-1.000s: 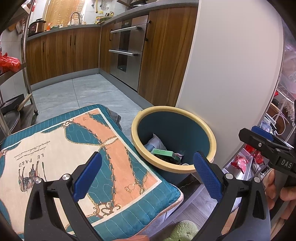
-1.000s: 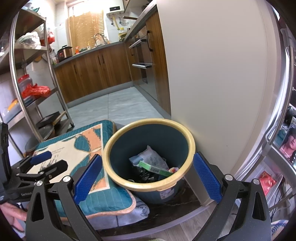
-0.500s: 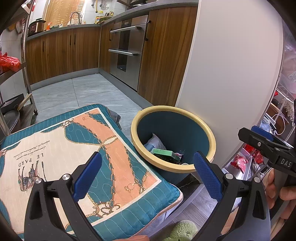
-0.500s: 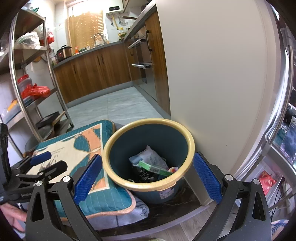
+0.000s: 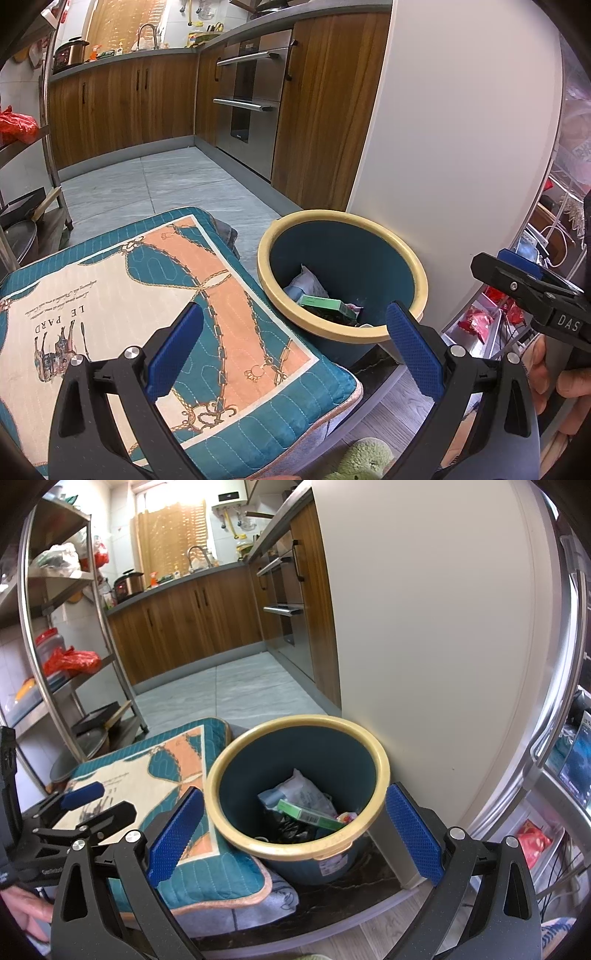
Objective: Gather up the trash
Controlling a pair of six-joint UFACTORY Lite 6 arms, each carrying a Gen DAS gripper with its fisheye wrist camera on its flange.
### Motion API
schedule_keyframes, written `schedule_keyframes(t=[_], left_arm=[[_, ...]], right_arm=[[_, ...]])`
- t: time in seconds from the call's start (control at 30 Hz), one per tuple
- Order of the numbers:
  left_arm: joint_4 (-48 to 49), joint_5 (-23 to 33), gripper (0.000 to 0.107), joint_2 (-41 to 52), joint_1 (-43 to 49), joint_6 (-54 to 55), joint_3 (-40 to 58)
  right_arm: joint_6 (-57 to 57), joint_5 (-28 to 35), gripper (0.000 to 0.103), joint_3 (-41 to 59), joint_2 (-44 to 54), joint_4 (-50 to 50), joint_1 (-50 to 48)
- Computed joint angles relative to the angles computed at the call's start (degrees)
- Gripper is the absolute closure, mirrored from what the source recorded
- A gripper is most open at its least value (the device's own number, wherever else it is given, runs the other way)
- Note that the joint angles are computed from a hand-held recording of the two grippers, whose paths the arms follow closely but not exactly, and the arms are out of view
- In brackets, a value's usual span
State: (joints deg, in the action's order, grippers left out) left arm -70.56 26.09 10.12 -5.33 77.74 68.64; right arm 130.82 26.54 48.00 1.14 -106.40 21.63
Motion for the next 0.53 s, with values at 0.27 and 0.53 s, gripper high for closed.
schedule_keyframes(t=[0.27,0.53], left_arm=[[-1.4,1.2,0.009,-0.2,0.4,1.2,-0.2],[0.1,0.9,0.009,-0.1,0.2,-0.1,0.1]], right_arm=[[-0.1,0.0,0.005,0.0,0.0,0.1,0.0],[-0.1,0.0,0.005,0.0,0.0,0.2,0.0]])
